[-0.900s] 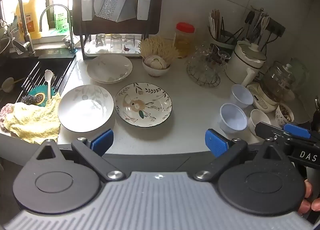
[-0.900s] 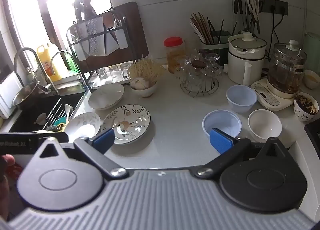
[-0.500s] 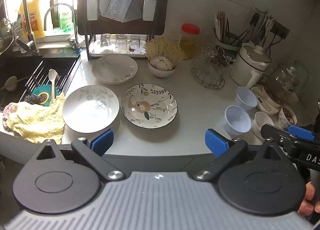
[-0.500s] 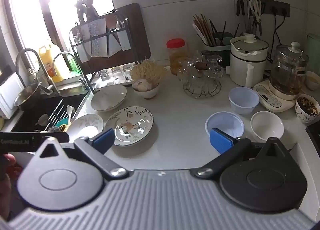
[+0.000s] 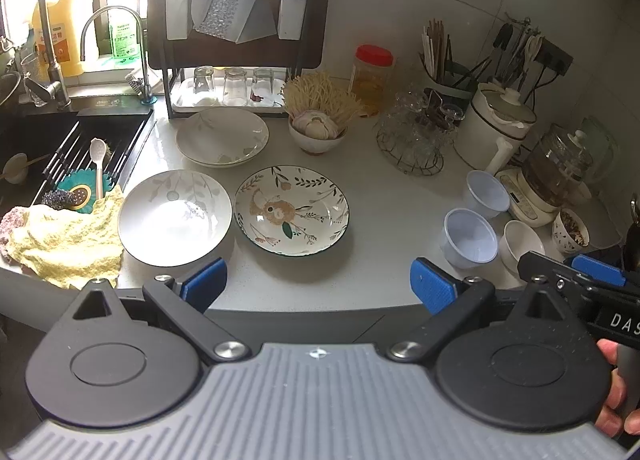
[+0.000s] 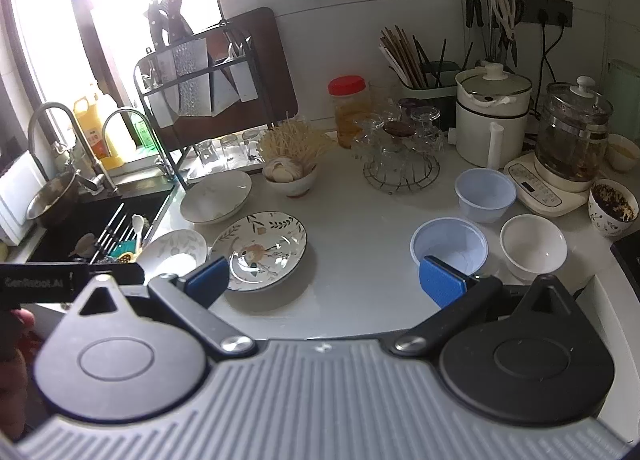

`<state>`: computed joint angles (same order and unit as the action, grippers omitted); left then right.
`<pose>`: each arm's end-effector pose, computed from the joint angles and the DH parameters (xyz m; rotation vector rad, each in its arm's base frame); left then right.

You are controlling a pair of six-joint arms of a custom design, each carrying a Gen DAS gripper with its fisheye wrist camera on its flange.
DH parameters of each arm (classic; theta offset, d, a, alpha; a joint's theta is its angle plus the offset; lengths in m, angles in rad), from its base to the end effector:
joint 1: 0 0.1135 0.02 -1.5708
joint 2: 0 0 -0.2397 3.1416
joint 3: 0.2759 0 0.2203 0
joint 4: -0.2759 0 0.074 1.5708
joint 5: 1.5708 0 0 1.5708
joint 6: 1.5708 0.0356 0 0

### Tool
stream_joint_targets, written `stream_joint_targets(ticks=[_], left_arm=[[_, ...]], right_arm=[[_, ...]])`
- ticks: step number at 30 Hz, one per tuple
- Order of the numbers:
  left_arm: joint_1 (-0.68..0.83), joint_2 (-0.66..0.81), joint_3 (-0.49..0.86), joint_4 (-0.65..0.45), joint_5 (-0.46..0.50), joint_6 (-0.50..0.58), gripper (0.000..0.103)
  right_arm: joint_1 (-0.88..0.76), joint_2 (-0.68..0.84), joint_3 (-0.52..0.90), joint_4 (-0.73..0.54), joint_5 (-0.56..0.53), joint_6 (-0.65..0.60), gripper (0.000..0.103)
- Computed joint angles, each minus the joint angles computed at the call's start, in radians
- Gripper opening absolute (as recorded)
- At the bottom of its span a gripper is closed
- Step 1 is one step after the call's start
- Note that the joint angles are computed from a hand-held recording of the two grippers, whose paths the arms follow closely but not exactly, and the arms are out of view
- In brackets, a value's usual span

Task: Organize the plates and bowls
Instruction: 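Move the left gripper toward the large white leaf-pattern bowl by the sink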

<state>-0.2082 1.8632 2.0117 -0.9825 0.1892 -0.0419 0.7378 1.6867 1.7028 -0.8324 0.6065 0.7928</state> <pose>0.3538 -0.0816 0.3530 0.2884 2.3961 -0.3432 0.2574 0.2066 0.3398 0.3328 2.1896 0.1073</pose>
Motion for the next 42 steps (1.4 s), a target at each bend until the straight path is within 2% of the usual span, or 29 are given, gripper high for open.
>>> stream_joint_targets(ticks=[23, 42], left_arm=[[0.016, -0.006, -0.038, 0.031, 0.029, -0.017, 0.1], [0.001, -0.013, -0.027, 0.027, -0.012, -0.034, 0.1]], right_arm=[[-0.001, -0.004, -0.018, 0.015, -0.005, 0.01, 0.103], [-0.015, -0.034, -0.072, 0.07, -0.048, -0.002, 0.103]])
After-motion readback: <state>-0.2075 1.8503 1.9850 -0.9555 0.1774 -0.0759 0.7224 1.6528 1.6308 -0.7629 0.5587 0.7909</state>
